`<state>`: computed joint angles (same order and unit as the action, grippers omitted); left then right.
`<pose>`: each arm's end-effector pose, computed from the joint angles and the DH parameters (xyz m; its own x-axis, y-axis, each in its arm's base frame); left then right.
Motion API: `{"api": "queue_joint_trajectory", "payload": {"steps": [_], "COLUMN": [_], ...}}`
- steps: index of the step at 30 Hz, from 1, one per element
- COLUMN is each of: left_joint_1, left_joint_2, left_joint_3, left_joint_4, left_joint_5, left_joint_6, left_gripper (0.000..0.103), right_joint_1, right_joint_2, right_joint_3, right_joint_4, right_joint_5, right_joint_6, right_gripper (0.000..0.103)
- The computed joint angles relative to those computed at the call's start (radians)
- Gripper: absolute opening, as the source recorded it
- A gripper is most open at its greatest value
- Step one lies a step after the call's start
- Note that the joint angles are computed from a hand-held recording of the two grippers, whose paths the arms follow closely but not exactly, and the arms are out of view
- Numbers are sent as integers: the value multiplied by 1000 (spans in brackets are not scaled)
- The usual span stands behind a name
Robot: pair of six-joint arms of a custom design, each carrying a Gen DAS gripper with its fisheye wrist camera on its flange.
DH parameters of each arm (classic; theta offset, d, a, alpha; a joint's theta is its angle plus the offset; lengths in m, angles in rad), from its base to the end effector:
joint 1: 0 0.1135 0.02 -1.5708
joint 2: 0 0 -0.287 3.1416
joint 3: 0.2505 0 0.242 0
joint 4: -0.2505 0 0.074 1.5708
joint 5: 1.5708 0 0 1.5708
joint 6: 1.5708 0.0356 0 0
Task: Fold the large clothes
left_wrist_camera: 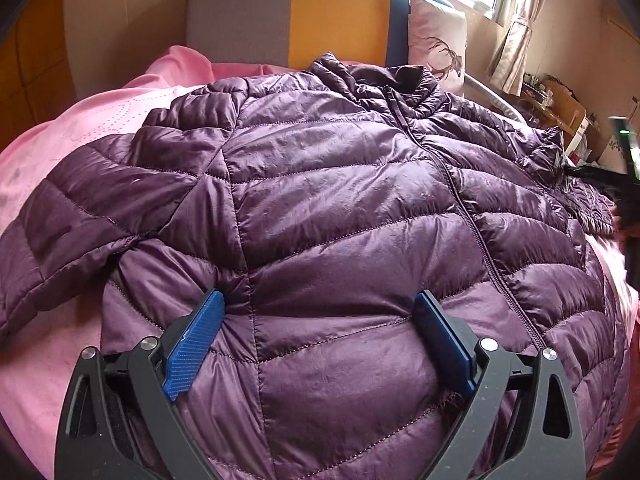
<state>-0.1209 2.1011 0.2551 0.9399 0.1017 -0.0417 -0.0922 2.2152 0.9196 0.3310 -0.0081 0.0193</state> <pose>0.2246 -0.0309 0.0330 -0.7883 0.0540 -0.6130 0.1494 0.9831 -0.1056 0.3747 -0.0344 0.0436 -0.8165 0.0949 -0.5695 0.1033 0.9945 0.0176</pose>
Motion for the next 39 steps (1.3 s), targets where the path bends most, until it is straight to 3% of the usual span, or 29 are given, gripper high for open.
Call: {"api": "queue_joint_trajectory", "payload": {"steps": [2,3,6,13,16,21,24,29,31,33,34,35,39], "left_joint_1": [5,6,20,49,52,50,49,46,44,44,44,44,45], "left_joint_2": [3,7,14,18,22,22,22,22,23,22,23,23,27], "left_joint_3": [-6,-6,-11,-4,-5,-7,-7,-8,-8,-8,-8,-8,-8], "left_joint_4": [13,20,35,33,40,43,41,42,44,42,44,44,49], "left_joint_5": [8,10,30,67,72,70,68,66,63,62,62,62,67], "left_joint_6": [0,-1,3,19,19,17,19,20,19,20,19,19,18], "left_gripper": [94,94,94,95,95,95,95,96,96,96,96,96,96], "right_joint_1": [10,-8,-48,-218,-344,-621,-771,-847,-884,-896,-899,-907,-974], "right_joint_2": [83,94,78,-59,-155,-230,-182,-158,-149,-142,-144,-152,-336], "right_joint_3": [92,85,12,-220,-376,-512,-499,-366,-320,-296,-278,-269,-396], "right_joint_4": [-94,-89,-39,84,182,233,252,184,140,112,80,48,37], "right_joint_5": [87,76,93,5,-118,-344,-480,-504,-506,-496,-493,-500,-499], "right_joint_6": [40,51,45,9,46,112,146,318,353,361,345,320,145], "right_gripper": [77,77,77,78,77,77,77,76,67,45,20,8,5]}}
